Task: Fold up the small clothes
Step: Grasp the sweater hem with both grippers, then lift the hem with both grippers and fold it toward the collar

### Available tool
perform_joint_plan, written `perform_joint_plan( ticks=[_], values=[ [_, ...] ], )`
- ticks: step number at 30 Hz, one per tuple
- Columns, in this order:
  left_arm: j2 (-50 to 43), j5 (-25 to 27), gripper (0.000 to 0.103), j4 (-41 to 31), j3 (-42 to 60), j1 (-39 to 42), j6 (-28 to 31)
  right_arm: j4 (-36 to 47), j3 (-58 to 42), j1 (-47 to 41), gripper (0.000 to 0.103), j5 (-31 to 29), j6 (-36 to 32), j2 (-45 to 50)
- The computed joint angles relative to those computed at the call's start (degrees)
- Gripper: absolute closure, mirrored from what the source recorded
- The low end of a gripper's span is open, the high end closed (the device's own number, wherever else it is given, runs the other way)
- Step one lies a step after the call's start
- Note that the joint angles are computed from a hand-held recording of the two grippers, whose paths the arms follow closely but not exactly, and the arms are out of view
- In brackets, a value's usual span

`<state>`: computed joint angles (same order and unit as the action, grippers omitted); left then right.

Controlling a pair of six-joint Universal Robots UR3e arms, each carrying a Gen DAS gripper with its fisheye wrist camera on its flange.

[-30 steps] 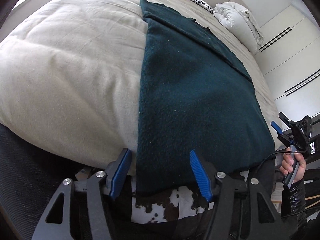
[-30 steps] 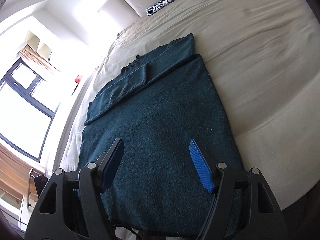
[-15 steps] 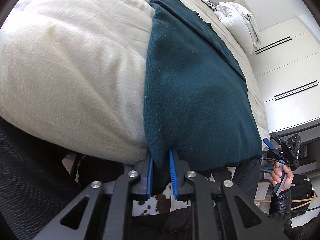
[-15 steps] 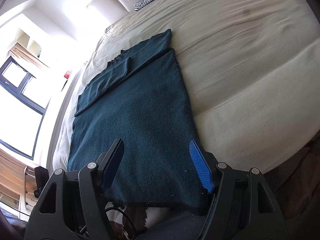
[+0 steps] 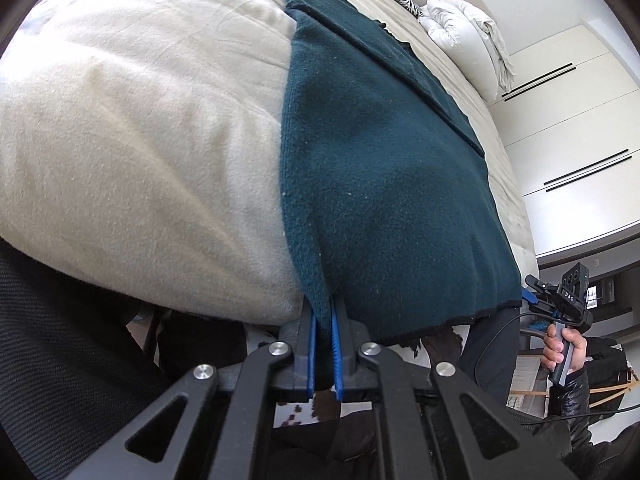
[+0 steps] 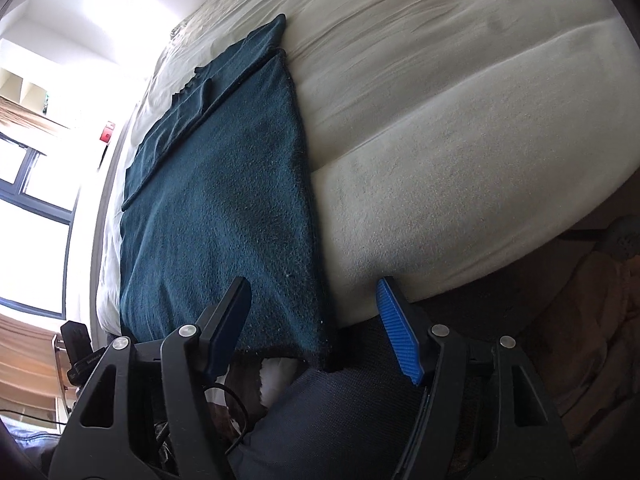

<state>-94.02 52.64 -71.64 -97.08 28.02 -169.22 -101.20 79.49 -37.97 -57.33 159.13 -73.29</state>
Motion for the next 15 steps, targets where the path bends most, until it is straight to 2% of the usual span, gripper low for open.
perform_joint_plan(
  ticks=[1,5,12,15],
  values=[
    [0.02,0.02,0.095,0.06,0.01,-0.16,0.06,1.78,-1.57,0.65,0.054,-0.45,-0.23,0.75],
    [0.30,-0.17,0.095,-0.54,0.17,-0.07,1.01,5.01,-4.36,3.15,0.065,-2.79,-0.56,3.05],
    [1.07,-0.63,0.096,-1.62,1.28,-0.36,2.16,4.55,-1.59,2.75,0.095,-2.36,-1.54,1.54],
    [1.76,-2.94,0.096,-3.63,1.80,0.96,3.72,5.75,-1.97,2.60,0.096,0.35,-2.91,0.42]
  ],
)
